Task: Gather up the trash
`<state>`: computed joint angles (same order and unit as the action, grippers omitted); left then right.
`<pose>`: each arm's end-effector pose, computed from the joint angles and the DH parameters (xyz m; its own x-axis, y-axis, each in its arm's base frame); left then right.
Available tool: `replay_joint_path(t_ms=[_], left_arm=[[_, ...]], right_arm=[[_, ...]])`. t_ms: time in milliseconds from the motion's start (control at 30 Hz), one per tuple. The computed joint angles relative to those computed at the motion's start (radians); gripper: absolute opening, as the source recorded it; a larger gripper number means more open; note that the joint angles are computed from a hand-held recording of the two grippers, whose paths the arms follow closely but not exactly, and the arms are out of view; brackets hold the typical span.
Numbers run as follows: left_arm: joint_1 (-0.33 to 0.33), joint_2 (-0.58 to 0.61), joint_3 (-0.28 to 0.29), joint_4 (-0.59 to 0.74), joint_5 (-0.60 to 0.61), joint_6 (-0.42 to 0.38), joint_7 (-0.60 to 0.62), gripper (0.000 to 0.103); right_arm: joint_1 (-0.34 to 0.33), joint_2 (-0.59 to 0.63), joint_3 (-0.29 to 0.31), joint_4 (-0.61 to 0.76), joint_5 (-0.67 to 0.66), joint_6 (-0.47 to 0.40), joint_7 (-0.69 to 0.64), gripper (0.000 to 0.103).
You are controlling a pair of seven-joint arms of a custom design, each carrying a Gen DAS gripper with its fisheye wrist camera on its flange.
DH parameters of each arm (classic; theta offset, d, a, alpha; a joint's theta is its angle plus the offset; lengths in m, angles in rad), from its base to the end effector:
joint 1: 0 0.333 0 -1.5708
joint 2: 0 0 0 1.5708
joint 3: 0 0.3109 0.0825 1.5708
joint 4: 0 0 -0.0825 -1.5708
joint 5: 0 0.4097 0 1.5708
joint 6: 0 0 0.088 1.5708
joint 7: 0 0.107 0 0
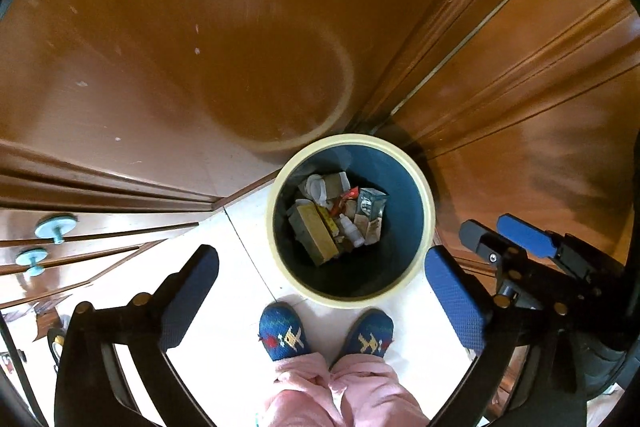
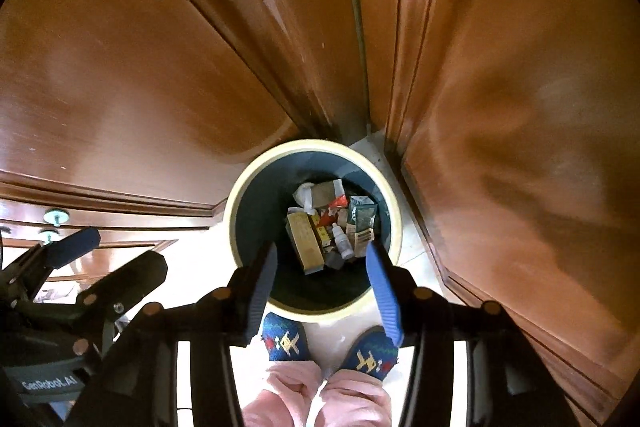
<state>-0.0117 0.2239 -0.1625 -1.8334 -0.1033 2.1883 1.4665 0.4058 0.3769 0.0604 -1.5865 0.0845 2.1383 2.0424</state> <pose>0.6417 -0.1114 0.4067 -0.0172 -0.9901 0.1396 -0.9934 0.0011 -0.1146 0.6317 0.3164 0.4218 -0.0410 -0.9851 -0.1672 -0.9924 0.0595 -0.1076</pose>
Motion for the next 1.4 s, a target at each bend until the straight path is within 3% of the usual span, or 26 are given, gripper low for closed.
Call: replay_joint_path(t_ms=[267, 733, 900, 1400], left_arm=[[0.001, -0.063, 0.005, 0.034, -0.012, -0.087, 0.008, 0.102], [-0.025, -0.226, 0.027, 0.128, 0.002, -0.246, -0.070, 0.102], [-0.034, -0.266, 0.033, 0.210, 0.007, -0.327, -0.073, 0.102], [-0.067, -0.265, 0.016, 0.514, 0.146, -0.404, -0.133, 0.102]], right_arm=[[0.003, -0.053, 0.000, 0.000, -0.016, -0.014, 0.020, 0.048], [-0.001, -0.170, 0.016, 0.120, -0.051, -0.203, -0.016, 0.057], [-0.002, -0.194, 0.023, 0.225, -0.062, -0.310, -0.033, 0.057], [0.023, -0.109, 0.008, 0.657, -0.136, -0.482, -0.100, 0.057]])
